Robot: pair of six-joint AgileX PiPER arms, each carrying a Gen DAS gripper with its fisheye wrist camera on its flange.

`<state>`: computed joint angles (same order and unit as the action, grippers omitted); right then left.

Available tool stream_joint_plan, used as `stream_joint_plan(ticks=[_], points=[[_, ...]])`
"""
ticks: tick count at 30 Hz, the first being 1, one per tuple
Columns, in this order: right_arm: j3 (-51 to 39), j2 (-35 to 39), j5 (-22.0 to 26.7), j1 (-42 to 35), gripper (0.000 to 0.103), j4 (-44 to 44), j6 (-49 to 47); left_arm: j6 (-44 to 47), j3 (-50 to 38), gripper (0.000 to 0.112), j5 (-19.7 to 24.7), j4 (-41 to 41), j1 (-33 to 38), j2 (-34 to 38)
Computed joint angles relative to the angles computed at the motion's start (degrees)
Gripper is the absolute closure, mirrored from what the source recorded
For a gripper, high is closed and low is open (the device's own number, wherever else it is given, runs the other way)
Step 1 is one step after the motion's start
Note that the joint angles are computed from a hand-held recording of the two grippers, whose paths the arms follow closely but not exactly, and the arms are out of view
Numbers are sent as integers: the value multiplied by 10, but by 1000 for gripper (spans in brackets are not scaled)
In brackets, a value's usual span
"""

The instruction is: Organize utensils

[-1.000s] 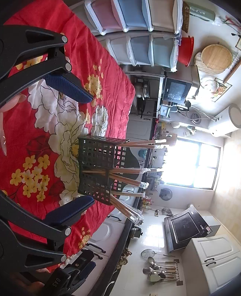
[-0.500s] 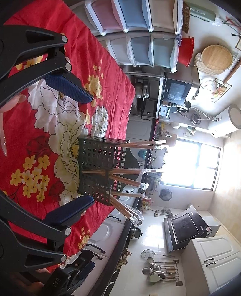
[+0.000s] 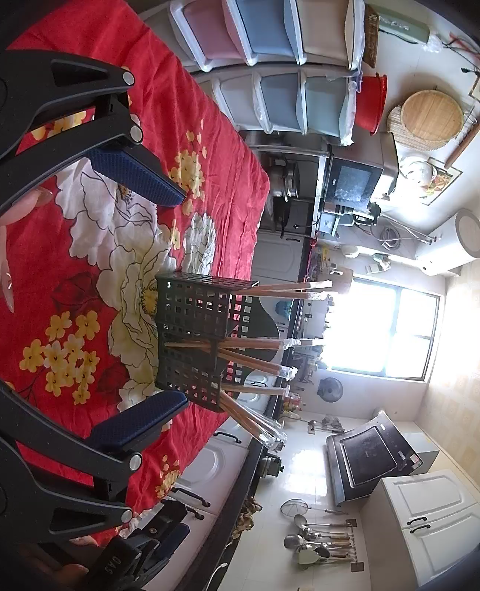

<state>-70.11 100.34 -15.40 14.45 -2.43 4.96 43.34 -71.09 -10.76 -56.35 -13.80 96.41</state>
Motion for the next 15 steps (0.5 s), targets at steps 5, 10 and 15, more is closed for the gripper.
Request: stream_joint_plan(ticks=[5,10,15], points=[[0,0,1,0,6,-1,0,11,-2,20,1,-10,0,1],[0,0,0,0,6,-2,2,24,-1,20,-3,-23,-1,2],[0,0,0,0,6,-3,3,72,-5,20,-7,-73,-5,7]])
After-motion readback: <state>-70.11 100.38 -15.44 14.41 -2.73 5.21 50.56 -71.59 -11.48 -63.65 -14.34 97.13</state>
